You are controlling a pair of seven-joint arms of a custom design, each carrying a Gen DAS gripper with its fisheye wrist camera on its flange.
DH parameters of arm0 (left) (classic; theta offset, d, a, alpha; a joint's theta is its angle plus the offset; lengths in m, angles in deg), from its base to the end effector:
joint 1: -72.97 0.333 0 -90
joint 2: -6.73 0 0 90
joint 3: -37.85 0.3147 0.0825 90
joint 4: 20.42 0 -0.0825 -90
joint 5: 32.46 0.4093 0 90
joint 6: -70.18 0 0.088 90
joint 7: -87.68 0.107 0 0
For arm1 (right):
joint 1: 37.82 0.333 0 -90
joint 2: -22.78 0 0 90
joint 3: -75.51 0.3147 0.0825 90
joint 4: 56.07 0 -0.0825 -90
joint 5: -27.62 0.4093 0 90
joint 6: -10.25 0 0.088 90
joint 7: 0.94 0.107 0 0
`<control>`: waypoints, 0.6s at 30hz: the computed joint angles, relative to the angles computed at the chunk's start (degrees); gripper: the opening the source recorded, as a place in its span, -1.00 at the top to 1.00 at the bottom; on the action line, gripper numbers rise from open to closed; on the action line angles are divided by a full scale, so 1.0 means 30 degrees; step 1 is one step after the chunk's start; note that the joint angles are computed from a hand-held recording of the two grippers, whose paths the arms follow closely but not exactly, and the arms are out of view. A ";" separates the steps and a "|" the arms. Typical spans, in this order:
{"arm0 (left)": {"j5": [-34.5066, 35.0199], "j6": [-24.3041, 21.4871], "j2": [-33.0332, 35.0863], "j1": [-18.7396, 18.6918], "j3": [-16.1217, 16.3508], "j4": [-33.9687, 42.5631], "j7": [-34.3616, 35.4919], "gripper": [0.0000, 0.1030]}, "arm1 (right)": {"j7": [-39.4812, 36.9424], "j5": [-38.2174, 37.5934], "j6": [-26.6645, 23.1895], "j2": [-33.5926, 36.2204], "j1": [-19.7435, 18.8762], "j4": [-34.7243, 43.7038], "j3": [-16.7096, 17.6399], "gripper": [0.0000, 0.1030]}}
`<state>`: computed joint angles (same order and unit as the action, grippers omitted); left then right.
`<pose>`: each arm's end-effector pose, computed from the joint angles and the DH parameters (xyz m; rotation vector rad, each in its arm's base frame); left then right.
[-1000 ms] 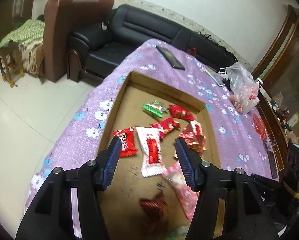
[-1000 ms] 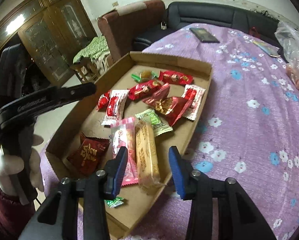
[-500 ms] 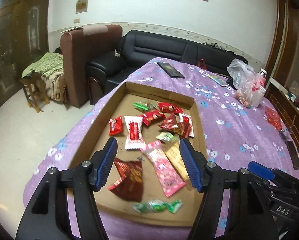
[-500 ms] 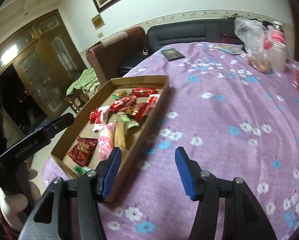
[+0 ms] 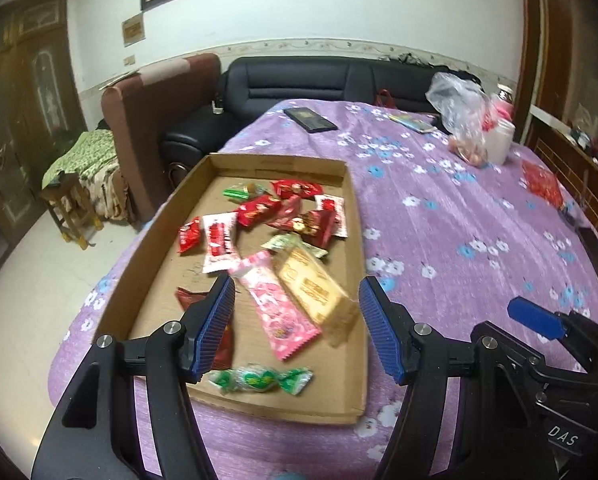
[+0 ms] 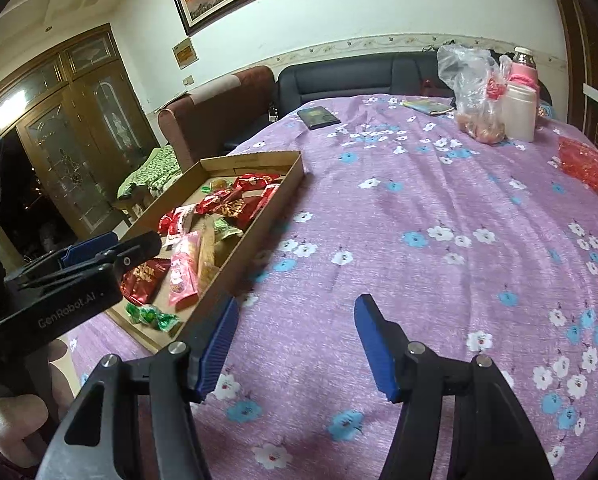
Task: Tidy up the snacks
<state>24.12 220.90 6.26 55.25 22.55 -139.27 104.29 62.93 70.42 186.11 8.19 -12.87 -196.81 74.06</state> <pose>0.4966 -0.3474 0.4732 -1.6660 1.7434 -0.7712 0.4856 0.1514 0.4638 -1.7260 1.4974 -0.4000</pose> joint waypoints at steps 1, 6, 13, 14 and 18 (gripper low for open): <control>0.0003 -0.0076 0.0043 -0.0045 -0.0040 0.0048 0.0070 -0.27 | -0.0005 -0.0072 0.0122 -0.0077 -0.0048 -0.0129 0.0032 -0.23; -0.0170 -0.0436 0.0510 -0.0389 -0.0137 0.0544 0.0721 -0.27 | -0.0325 0.0132 0.0325 -0.0315 0.0281 -0.0453 -0.0377 -0.30; -0.0327 -0.0558 0.0803 -0.0737 -0.0056 0.0779 0.1153 -0.27 | -0.0770 0.0667 0.0382 -0.0468 0.0563 -0.0608 -0.0735 -0.32; -0.0345 -0.0542 0.0826 -0.0765 -0.0042 0.0797 0.1183 -0.27 | -0.0754 0.0662 0.0371 -0.0456 0.0528 -0.0612 -0.0712 -0.32; -0.0163 -0.0471 0.0808 -0.0843 0.0015 0.0798 0.1043 -0.27 | -0.0630 0.0544 0.0331 -0.0445 0.0372 -0.0630 -0.0567 -0.32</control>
<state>23.63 219.49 8.68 52.72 22.59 -136.88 107.42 61.04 72.06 187.10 6.86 -11.75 -198.70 72.36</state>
